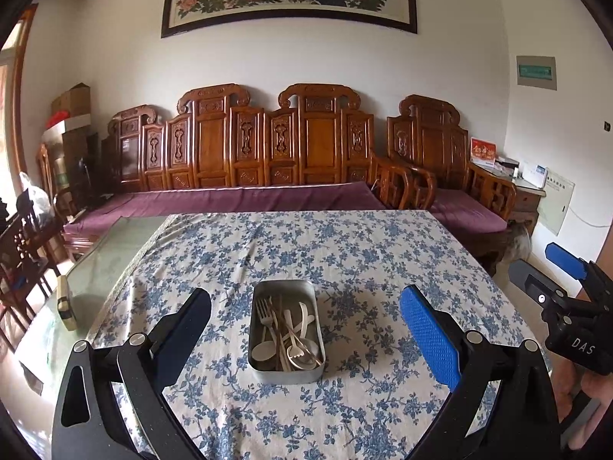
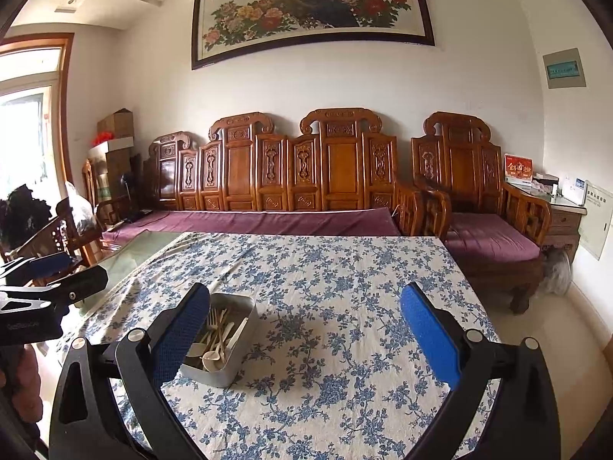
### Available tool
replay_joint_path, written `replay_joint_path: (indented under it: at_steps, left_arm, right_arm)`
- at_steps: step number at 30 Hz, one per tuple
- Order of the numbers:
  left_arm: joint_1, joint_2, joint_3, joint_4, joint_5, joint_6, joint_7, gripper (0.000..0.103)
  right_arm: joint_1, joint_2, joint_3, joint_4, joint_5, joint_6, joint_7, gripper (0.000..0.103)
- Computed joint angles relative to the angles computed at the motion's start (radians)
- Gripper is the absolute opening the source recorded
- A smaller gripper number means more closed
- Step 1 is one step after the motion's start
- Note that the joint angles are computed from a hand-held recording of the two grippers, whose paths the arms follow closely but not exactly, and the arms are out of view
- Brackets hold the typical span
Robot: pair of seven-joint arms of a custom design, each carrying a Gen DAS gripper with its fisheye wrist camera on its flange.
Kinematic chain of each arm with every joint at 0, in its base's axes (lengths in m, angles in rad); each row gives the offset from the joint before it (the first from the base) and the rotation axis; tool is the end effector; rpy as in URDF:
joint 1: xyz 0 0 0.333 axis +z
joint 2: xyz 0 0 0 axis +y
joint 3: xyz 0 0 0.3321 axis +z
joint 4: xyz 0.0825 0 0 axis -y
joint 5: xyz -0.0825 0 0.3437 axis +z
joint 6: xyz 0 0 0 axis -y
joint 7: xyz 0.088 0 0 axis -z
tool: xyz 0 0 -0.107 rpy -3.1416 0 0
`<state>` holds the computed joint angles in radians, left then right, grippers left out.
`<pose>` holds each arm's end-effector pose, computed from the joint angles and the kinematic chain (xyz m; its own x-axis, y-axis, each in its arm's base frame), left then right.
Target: Organize utensils
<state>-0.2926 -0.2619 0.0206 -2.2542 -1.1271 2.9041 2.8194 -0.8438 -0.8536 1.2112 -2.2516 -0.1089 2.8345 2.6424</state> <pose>0.4633 -0.0716 0.5821 -0.5002 -0.8659 -0.0037 -0.4216 0.2473 -0.8724 0.3850 0.3218 0.5618 -0.2921 -0.9536 -0.0735 -0.3428 0.1762 -0.9227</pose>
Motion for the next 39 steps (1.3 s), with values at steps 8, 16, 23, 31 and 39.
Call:
replay_joint_path:
  at_steps: [8,16,23,31,39]
  left_arm:
    - [0.002,0.004,-0.002,0.002,-0.009,0.0,0.007,0.095]
    - [0.004,0.0,-0.004,-0.001,-0.01,0.0,0.005,0.095]
    - [0.002,-0.008,0.001,-0.003,-0.016,-0.006,0.011,0.095]
    - [0.0,-0.021,0.003,-0.009,-0.036,-0.012,0.029,0.095]
    - [0.0,-0.027,0.004,-0.011,-0.045,-0.017,0.037,0.095]
  right_arm:
    - [0.0,-0.001,0.001,0.0,-0.002,-0.002,0.001,0.1]
    - [-0.004,0.0,0.007,0.003,-0.001,-0.003,0.002,0.1]
    - [-0.007,-0.002,0.013,0.002,0.003,0.001,0.002,0.1]
    - [-0.014,-0.001,0.016,0.005,0.006,0.002,-0.005,0.1]
    - [-0.018,-0.002,0.017,0.005,0.01,0.009,-0.007,0.1]
